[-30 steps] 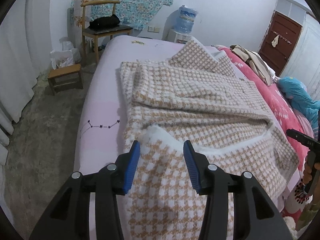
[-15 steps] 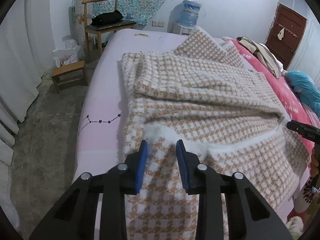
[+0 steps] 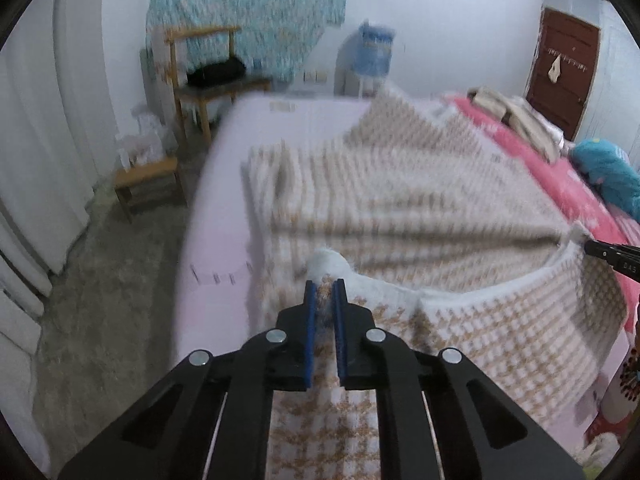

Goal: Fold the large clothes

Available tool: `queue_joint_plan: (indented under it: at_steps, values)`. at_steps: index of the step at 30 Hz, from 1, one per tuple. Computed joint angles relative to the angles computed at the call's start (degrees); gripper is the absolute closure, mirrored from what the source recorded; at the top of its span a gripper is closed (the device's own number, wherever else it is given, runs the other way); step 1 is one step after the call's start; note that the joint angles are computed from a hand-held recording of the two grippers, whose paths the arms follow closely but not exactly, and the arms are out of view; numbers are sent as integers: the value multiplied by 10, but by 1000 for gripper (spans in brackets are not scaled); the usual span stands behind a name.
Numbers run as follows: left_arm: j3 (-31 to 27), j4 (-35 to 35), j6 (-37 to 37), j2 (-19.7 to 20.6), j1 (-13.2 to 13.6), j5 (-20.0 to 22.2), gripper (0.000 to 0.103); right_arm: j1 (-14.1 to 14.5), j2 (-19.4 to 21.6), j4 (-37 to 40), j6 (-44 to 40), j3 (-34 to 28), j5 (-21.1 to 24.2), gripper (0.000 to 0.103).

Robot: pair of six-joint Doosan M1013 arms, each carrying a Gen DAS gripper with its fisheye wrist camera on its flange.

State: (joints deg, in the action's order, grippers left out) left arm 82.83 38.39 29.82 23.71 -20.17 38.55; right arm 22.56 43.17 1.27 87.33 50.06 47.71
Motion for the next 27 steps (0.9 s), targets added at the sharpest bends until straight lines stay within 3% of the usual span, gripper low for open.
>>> queue_joint_plan:
  at_steps: [6,14,17,19,20,22,25,27]
  values:
    - [-21,82,-51,6,8,-26,95,-2,15,-1,8,-41,-27,98]
    - [-44,-10,10,47,28,-12,95,-3,78,-14,35,-113,51,98]
    - [-37,-11,-6,48,30,-19,94,-4,79,-9,40,-105,48,96]
    - [-39,-3,-11,50,28,-14,94,-4,76,-14,46,-105,49,87]
    - [-40,0,-12,50,27,-11,94,-3,72,-21,54,-99,44,73]
    - [-40,0,-13,50,27,-9,94,-3,65,-46,79,-94,39,61]
    - [-41,-1,-12,51,28,-9,93,-4,34,-39,94,-51,-3,48]
    - [-43,0,-15,52,27,-5,92,-4,9,-2,72,-16,-38,48]
